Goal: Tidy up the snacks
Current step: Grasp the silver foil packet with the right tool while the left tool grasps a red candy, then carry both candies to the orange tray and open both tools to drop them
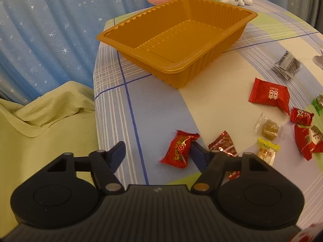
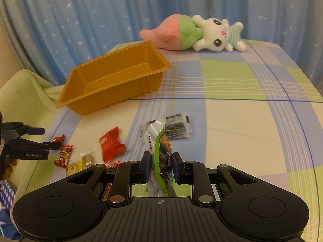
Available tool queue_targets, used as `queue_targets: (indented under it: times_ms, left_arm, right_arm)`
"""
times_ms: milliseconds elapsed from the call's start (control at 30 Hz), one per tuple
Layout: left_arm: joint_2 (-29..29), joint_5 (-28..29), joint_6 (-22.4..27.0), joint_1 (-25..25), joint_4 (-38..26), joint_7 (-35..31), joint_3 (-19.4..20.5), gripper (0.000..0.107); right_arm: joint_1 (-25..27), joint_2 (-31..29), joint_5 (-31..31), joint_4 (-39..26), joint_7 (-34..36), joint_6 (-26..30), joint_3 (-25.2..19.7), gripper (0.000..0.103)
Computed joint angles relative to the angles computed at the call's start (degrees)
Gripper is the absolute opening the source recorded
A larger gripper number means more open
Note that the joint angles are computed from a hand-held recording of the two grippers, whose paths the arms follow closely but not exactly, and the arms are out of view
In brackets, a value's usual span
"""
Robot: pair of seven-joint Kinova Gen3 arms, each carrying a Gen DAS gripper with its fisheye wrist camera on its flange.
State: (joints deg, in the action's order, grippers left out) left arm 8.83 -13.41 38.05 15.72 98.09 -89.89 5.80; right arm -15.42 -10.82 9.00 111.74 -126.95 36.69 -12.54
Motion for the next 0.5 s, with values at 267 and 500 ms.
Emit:
queue_targets:
  times_ms: [267,500]
  left_arm:
    - [0.27,7.15,0.39,-2.36,-0.80,-5.75,0.91,0.033]
    - [-0.39,8.47,0.35,-2.11,-0.34,-5.93,0.70,0.020]
  right_arm:
    - [0.53,-1.03,1.12,0.38,-2.47,1.13,-0.85,0.023]
    - [0.22,-0.95,0.69,0.30,-1.79,1.01,-0.45,0.023]
